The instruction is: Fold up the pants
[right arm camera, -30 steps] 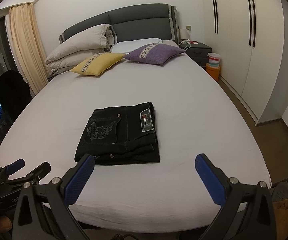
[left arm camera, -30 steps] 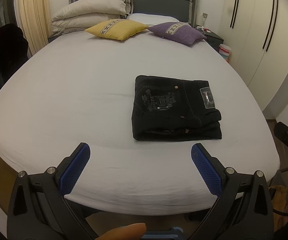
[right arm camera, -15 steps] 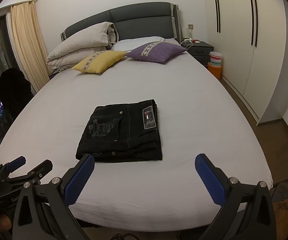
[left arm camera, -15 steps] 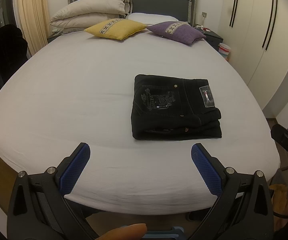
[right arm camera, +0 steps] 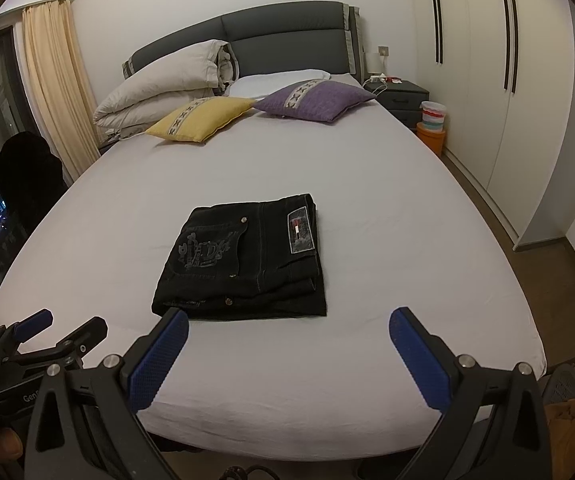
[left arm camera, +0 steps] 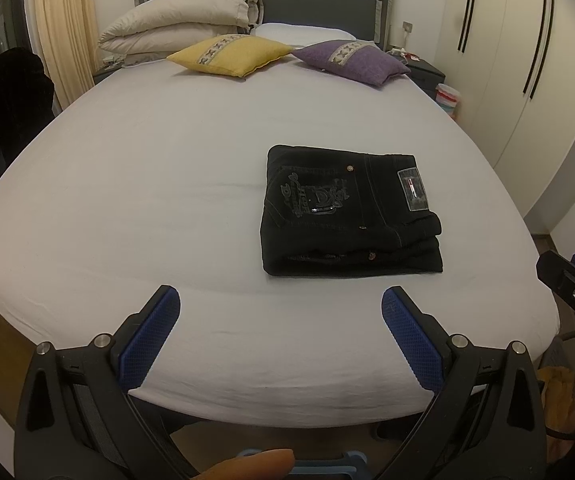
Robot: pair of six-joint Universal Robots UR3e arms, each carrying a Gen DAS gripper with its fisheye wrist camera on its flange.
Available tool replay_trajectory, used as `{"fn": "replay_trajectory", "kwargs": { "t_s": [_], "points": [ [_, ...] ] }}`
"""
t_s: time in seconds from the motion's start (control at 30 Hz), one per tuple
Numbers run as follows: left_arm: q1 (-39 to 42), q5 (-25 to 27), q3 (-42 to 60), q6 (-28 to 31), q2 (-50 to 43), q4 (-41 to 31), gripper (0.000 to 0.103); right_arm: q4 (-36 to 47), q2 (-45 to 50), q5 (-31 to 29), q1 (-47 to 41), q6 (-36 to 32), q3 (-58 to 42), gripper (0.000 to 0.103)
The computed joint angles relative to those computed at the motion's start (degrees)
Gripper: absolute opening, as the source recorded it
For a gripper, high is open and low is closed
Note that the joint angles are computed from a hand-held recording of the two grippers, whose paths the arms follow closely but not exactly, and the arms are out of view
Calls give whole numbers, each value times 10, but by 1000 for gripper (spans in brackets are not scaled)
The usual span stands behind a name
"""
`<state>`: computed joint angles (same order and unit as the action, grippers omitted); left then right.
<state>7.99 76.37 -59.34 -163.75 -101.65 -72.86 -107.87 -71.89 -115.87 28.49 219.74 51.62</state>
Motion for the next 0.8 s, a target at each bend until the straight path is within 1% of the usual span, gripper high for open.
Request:
{"fn": "replay_trajectory", "kwargs": {
  "t_s": [0.8],
  "points": [
    [1,-1,-11,3,5,3,103,-11,-4,4,2,2,20,103]
  ]
}}
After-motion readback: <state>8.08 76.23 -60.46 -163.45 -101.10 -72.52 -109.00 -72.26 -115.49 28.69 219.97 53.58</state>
